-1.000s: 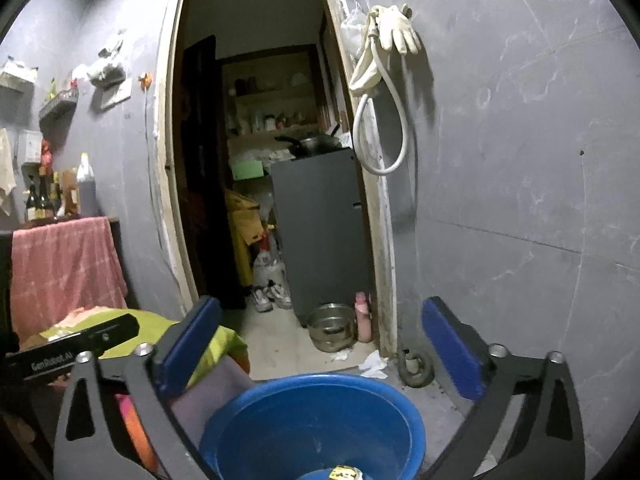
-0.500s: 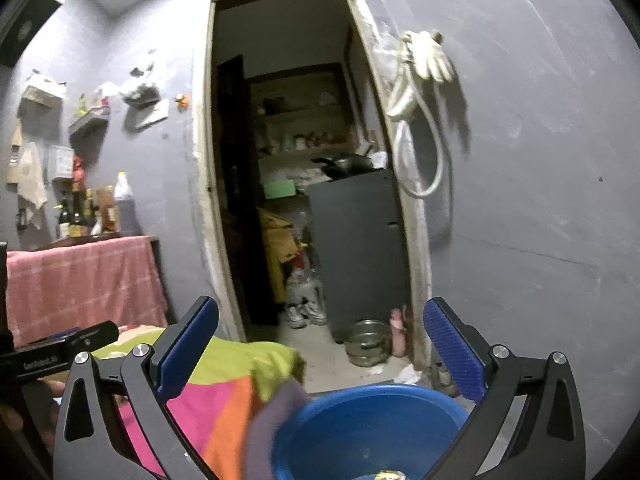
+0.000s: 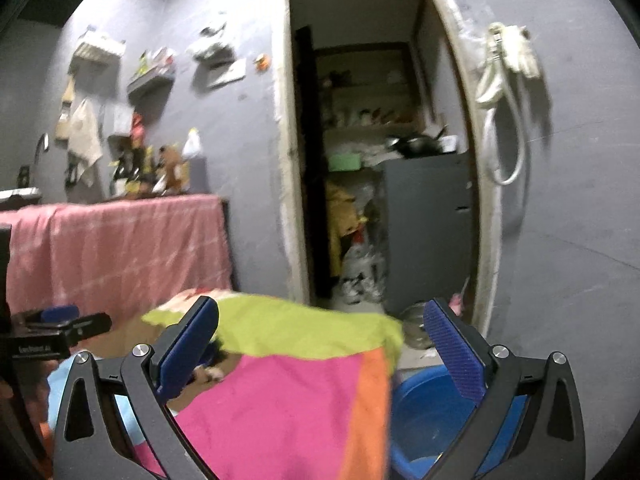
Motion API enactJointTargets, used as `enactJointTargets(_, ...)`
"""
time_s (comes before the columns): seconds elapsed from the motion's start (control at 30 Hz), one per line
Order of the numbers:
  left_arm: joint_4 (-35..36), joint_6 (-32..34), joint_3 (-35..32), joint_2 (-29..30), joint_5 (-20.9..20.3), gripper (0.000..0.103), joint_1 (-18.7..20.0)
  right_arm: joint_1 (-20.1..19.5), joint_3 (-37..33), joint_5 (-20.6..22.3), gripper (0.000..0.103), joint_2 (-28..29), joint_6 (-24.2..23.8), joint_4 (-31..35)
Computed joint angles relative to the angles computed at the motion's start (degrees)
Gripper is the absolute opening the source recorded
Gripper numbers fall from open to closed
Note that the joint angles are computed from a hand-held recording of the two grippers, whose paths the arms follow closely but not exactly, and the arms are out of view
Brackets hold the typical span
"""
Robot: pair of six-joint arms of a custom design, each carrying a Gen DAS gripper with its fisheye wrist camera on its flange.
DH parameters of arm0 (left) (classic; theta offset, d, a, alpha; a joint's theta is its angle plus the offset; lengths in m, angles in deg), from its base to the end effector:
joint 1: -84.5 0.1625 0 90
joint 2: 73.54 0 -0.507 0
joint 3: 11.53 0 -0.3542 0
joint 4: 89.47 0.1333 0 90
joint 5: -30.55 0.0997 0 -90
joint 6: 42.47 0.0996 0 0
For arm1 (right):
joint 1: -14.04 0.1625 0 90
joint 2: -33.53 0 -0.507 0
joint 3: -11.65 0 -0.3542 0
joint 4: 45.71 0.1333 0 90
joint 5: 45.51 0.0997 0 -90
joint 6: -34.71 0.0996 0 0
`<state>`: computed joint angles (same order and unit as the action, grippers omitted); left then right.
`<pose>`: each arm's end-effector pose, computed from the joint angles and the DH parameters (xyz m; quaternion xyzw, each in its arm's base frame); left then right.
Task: Collect trash
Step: 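Grasp the blue printed stick wrapper with the left gripper while the right gripper grasps a brown scrap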
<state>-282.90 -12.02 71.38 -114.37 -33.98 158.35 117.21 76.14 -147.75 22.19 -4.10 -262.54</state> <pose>-0.0459 -0.7917 0.3010 0.2285 0.8150 -0.4701 0.2501 0.2986 -0.7835 0.0471 0.2913 -0.7433 0.5624 0.2155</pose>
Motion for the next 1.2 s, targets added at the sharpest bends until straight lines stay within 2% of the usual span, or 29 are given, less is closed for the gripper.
enactJointTargets(0.3,11.4,-3.6,-3.4,-0.4,-2.6,0.1,2.4,0.1,-7.2,-1.8,0.103,3.1,1.0,13.2)
enactJointTargets(0.37,14.1,-4.1,-4.5,-0.1,-3.1,0.1,2.5,0.0,-9.4,-2.2,0.097,3.8,0.5,17.5)
enactJointTargets(0.43,17.2,-4.7,-6.0,0.5,-3.4,0.098,2.6,0.0,-11.0,-2.8,0.087,4.4,-0.5,20.7)
enactJointTargets(0.47,18.8,-5.2,-6.7,0.7,-3.6,0.095,2.7,-0.1,-12.0,-3.1,0.086,4.8,-0.9,22.5)
enactJointTargets(0.53,24.2,-6.9,-9.6,1.6,-4.3,0.077,3.0,-0.2,-14.3,-3.4,0.082,5.5,-1.1,26.4)
enactJointTargets(0.73,36.5,-12.0,-18.2,4.7,-5.6,0.051,3.6,-0.4,-22.3,-5.1,0.061,8.1,-1.3,39.0)
enactJointTargets(0.83,40.1,-13.0,-21.1,6.0,-5.2,0.041,3.6,-0.5,-27.9,-5.9,0.053,9.9,-0.6,47.0)
enactJointTargets(0.93,43.9,-14.4,-23.7,6.8,-5.6,0.032,4.0,-0.5,-33.2,-6.2,0.05,11.7,0.2,54.0)
enactJointTargets(1.17,49.0,-17.5,-26.3,7.1,-7.9,0.025,4.9,0.0,-49.7,-7.9,0.037,18.4,-0.7,70.8)
enactJointTargets(1.2,49.6,-17.8,-26.6,7.1,-8.5,0.02,5.0,0.1,-53.3,-8.1,0.036,19.8,-0.7,73.9)
